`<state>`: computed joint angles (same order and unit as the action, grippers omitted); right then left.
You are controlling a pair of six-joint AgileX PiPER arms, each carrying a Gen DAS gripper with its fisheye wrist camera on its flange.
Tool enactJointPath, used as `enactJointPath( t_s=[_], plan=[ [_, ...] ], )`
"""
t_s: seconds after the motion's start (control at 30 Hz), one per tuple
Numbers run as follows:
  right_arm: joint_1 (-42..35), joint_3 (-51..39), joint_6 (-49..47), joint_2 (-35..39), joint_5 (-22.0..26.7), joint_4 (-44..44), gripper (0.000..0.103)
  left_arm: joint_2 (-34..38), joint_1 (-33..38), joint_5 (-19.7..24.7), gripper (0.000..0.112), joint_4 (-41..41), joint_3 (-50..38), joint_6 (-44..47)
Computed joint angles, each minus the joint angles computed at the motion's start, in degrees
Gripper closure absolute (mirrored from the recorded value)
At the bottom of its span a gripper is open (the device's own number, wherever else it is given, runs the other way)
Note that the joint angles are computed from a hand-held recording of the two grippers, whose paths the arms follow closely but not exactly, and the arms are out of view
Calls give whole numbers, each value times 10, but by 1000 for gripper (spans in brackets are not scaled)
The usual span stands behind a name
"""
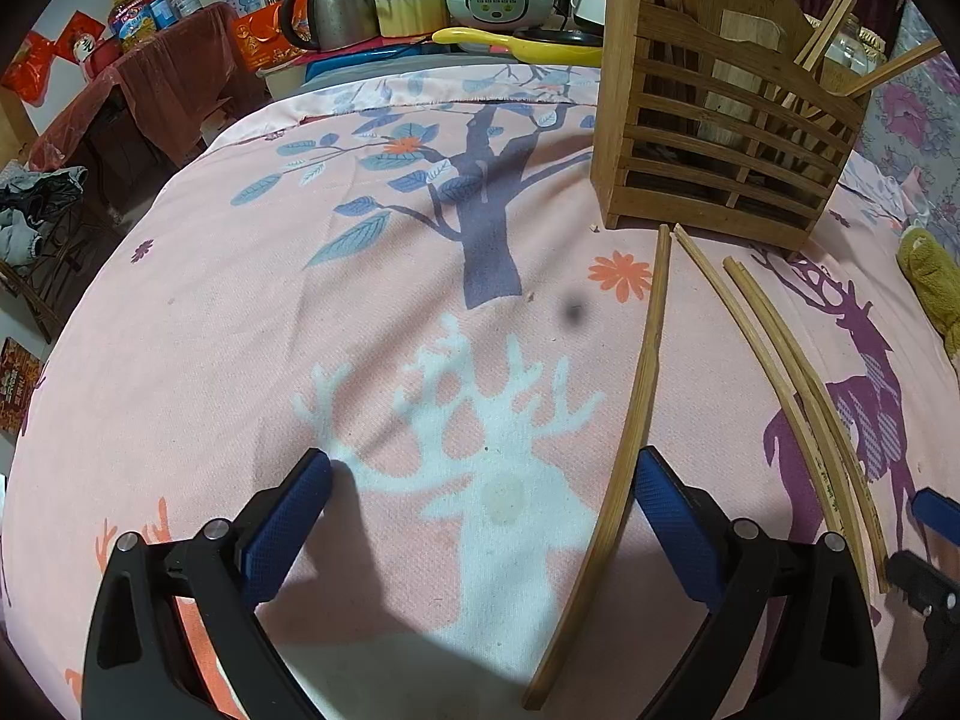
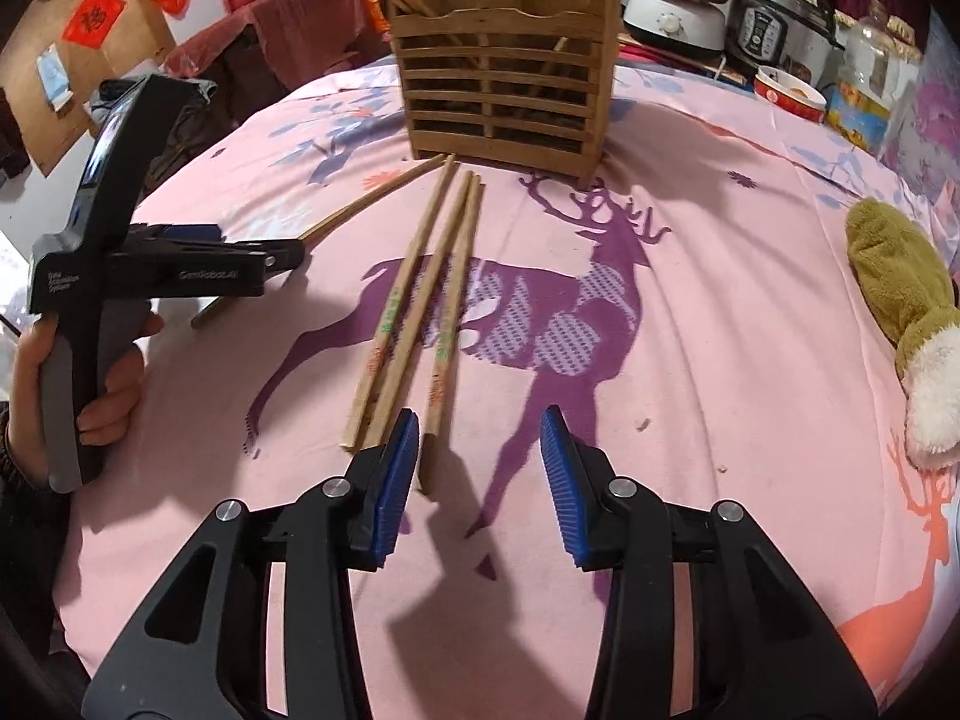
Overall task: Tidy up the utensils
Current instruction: 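Close the right gripper on a chopstick while the left gripper grasps another chopstick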
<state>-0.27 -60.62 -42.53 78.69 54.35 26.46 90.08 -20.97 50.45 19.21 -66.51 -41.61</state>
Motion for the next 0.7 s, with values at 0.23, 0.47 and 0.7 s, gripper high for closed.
enactJointPath(
  t_s=[0.23,0.47,0.7],
  plan=[
    [-23,36,-10,-26,-11,15,60,-42,-9,10,14,-5,35,1],
    [-63,25,-19,-13,7,53,60,-112,-30,-14,34,-13,99,45],
    [-69,24,-29,-14,9,68,60,-123,-76,-26,76,-2,108,42]
  ],
)
